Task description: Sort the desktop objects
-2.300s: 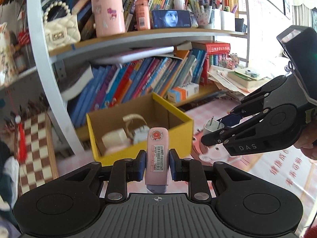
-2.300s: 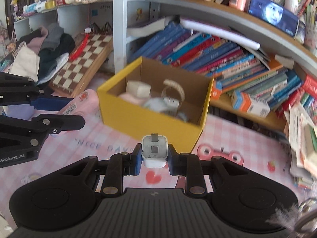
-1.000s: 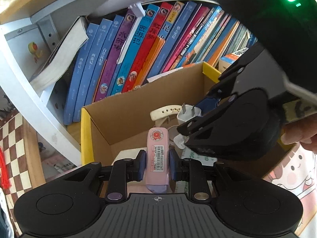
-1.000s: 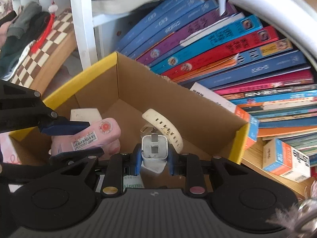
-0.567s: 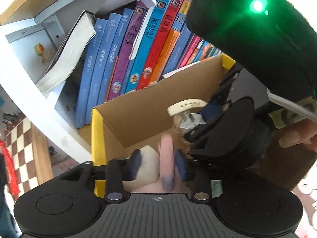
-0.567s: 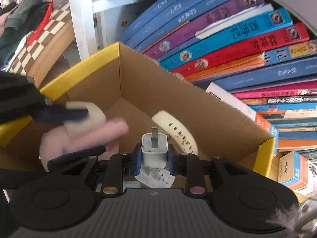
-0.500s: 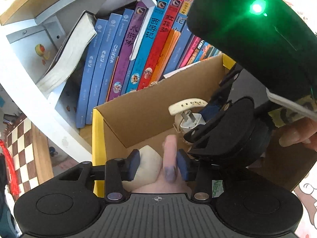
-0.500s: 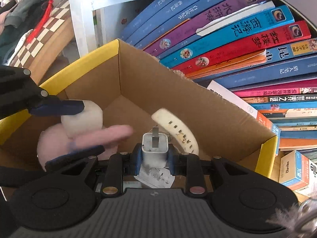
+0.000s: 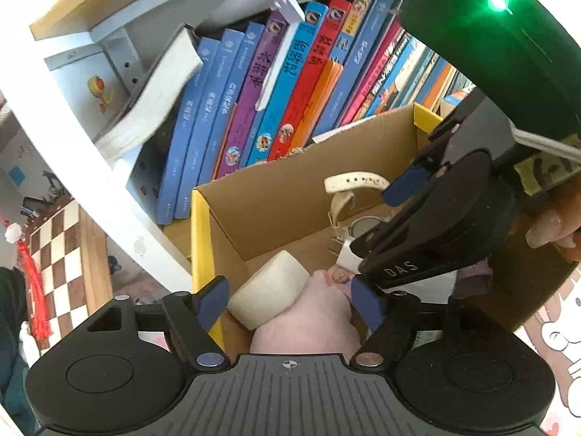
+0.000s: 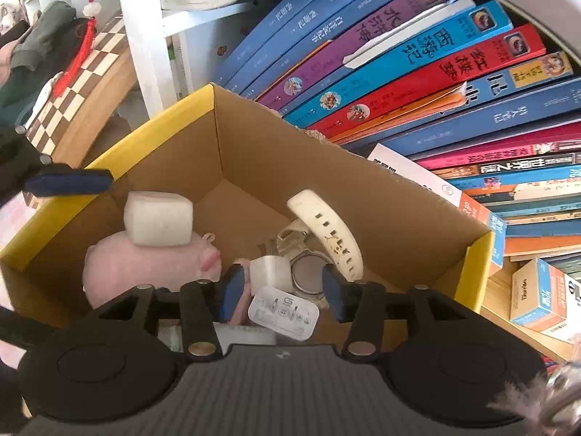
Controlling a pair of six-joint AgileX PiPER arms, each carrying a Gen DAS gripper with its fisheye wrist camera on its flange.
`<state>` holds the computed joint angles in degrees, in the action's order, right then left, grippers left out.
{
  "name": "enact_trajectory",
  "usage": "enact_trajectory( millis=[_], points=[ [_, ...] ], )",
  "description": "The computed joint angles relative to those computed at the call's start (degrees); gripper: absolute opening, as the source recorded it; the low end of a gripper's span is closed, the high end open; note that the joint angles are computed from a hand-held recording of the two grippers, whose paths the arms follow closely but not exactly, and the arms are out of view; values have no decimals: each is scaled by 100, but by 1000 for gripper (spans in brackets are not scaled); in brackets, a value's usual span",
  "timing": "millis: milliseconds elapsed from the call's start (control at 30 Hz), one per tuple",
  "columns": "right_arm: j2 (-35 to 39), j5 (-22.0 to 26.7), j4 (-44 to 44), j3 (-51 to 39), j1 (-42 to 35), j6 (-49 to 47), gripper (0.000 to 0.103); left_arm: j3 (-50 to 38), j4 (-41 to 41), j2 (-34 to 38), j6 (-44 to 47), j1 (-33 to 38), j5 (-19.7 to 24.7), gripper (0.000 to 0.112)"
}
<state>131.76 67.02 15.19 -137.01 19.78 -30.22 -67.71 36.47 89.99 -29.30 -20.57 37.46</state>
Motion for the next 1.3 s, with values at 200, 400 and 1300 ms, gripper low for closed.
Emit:
enact_trajectory(
  millis=[200,400,1300],
  points=[
    [-724,-631,58,1106,-46,-90,60,280,114,-483,-160,-56,-25,79],
    [-1343,-970,90,1900,-44,-203,63,272,100,-732,-234,-88,32,80],
    [-4443,-2663,-437,5710,63,464,68,1210,1012,-2320,-1825,-1448,1102,89]
  ],
)
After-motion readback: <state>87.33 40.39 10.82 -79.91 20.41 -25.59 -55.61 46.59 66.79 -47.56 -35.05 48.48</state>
